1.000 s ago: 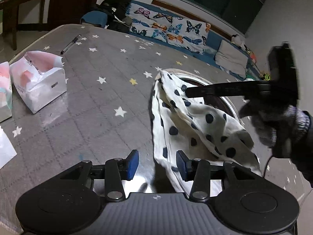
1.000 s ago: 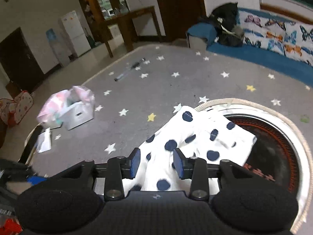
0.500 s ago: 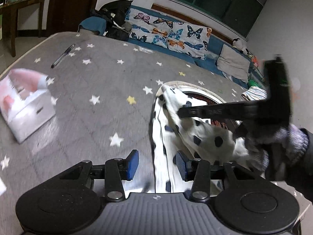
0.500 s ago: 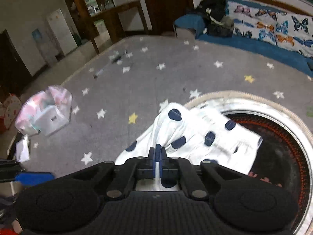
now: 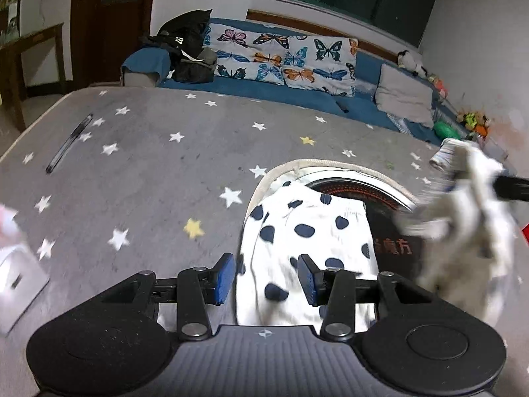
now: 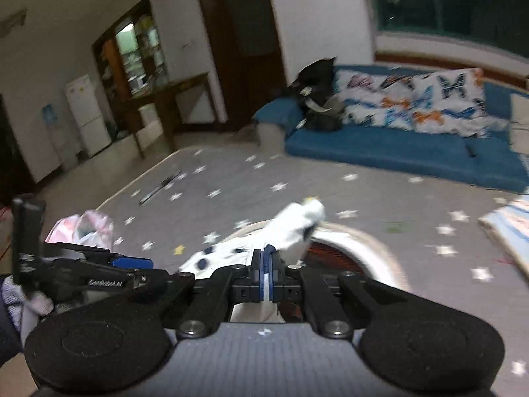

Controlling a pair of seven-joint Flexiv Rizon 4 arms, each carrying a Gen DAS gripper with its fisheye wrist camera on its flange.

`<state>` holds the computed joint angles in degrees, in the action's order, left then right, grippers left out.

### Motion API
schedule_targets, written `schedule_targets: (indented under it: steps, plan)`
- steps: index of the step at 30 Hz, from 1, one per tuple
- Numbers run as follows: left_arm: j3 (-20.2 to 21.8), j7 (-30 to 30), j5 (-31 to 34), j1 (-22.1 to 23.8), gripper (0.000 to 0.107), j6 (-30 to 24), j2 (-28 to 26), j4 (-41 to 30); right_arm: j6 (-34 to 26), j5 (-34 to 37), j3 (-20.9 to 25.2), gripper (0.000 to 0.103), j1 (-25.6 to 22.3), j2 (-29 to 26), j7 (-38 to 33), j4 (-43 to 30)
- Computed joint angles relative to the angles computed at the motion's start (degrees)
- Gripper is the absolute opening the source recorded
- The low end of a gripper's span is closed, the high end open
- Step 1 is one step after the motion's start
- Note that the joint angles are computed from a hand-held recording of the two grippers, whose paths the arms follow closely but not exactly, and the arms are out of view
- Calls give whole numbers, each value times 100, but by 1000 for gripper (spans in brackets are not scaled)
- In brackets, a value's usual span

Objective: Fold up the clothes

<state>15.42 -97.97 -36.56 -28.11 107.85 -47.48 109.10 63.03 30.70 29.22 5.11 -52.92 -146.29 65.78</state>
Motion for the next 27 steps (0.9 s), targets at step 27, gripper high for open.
schedule_targets:
  steps: [27]
  plan:
    - [463,-284,1709,221,57,-1914,-1530,-3066,2060,-1043,-785,22,-948,364,2214,1717]
